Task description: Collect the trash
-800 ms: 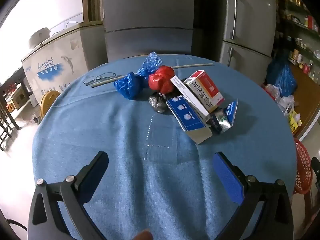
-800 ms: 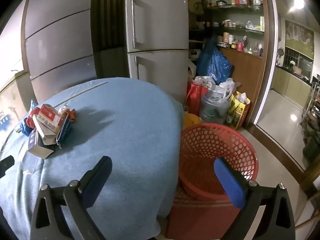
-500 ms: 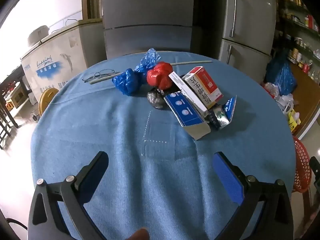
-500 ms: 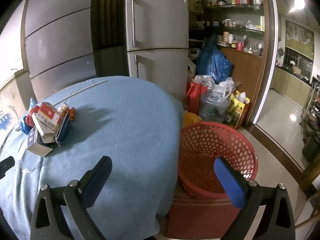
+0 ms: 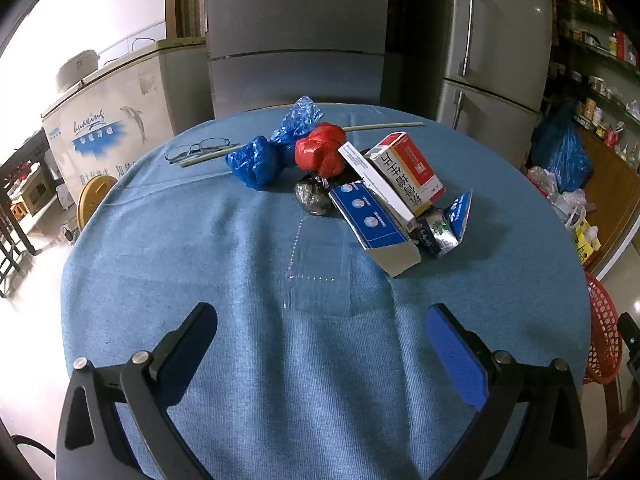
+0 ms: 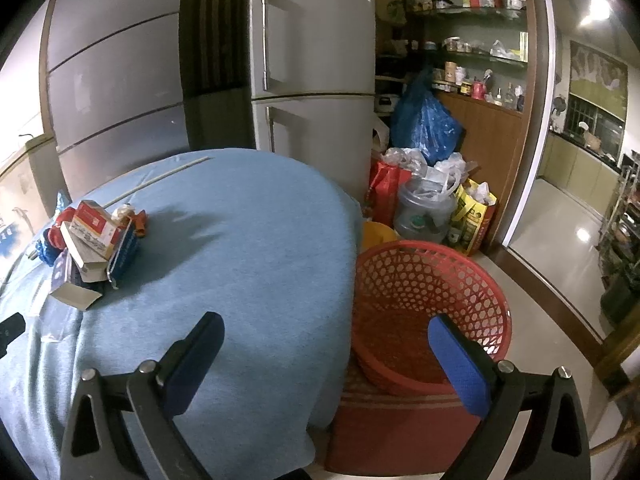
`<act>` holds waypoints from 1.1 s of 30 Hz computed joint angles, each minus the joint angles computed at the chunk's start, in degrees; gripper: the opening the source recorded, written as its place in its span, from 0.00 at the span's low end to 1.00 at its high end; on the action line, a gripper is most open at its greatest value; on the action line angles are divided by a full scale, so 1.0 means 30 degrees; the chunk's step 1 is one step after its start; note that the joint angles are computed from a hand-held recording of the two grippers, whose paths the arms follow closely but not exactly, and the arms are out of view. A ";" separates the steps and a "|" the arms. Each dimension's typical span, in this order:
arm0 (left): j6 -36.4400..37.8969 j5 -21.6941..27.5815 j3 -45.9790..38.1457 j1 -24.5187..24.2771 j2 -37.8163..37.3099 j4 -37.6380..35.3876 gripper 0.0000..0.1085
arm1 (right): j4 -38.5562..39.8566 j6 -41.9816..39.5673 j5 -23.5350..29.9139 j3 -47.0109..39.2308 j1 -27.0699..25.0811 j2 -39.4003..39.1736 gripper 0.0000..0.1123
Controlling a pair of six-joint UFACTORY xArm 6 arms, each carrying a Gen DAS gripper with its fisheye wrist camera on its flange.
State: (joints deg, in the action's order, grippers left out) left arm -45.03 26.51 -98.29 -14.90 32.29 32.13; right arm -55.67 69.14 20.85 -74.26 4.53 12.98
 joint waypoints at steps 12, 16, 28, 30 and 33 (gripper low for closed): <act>-0.0382 0.0007 -0.0039 -0.0032 0.0052 0.0346 0.95 | -0.0082 0.0068 0.0072 0.0066 -0.0041 -0.0053 0.92; -0.0463 -0.0025 0.0095 0.0010 -0.0024 0.0387 0.95 | -0.0150 0.0029 0.0085 0.0077 -0.0013 -0.0066 0.92; -0.0672 -0.0107 0.0479 0.0058 -0.0226 0.0616 0.95 | -0.0193 0.0042 0.0144 0.0053 0.0068 -0.0075 0.92; -0.0623 -0.0095 0.0466 0.0052 -0.0226 0.0635 0.95 | -0.0352 0.0206 0.0073 0.0076 0.0052 -0.0087 0.92; -0.0616 -0.0064 0.0481 0.0036 -0.0248 0.0651 0.95 | -0.0291 0.0140 0.0130 0.0018 0.0095 -0.0032 0.92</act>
